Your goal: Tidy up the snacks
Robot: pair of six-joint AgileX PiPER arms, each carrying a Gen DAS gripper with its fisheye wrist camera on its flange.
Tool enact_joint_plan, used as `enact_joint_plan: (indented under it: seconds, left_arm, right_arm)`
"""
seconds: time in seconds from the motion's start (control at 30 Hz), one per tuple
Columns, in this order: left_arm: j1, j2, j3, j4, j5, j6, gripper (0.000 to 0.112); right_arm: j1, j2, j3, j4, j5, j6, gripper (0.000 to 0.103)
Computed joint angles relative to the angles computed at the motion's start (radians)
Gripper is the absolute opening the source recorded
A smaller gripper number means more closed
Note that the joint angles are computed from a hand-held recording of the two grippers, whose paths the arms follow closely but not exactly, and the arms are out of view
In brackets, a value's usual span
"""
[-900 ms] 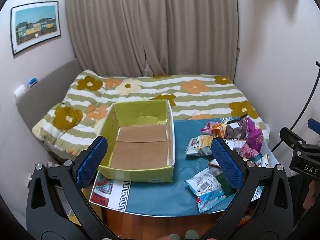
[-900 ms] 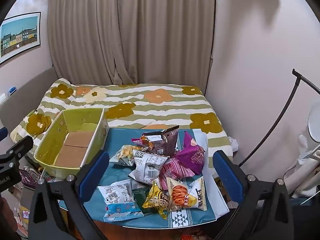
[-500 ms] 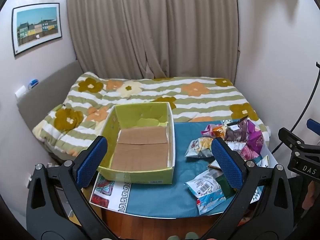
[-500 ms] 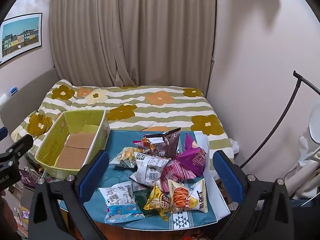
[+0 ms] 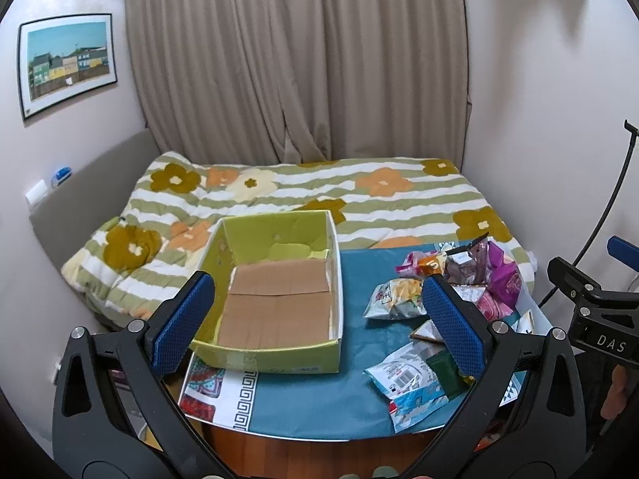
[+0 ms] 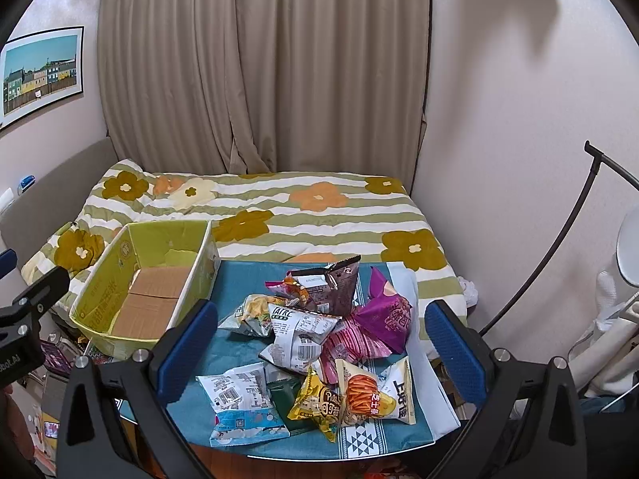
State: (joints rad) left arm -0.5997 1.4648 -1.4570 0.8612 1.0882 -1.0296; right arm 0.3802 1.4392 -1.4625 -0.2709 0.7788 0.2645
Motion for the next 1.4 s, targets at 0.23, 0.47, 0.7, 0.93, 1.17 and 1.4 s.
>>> enact_joint_plan:
  seconds: [0.23,0.47,0.7,0.93,1.17,1.4]
  left_arm:
    - [-0.001,0.000,0.001,-0.003,-0.009,0.004,0.103]
    - [0.005,-0.010,-0.001,-0.019,-0.016,0.017,0.103]
    - [0.007,-0.016,0.004,-0.024,-0.017,0.017,0.103]
    - [0.009,-0.021,0.011,-0.028,-0.020,0.016,0.103]
    - [0.010,-0.021,0.020,-0.026,-0.024,0.012,0.103]
    - [0.010,-0.022,0.022,-0.028,-0.025,0.012,0.103]
  right_arm:
    - [-0.003,0.009,-0.019,0.003,0.011,-0.006,0.103]
    - [-0.005,0.007,-0.018,0.010,0.011,-0.013,0.103]
    - [-0.009,0.003,-0.010,0.012,0.006,-0.015,0.103]
    - [-0.005,0.004,-0.012,0.006,0.009,-0.010,0.103]
    - [-0.012,-0.004,0.003,0.013,0.003,-0.018,0.102]
    - [-0.014,-0.006,0.006,0.012,0.002,-0.017,0.102]
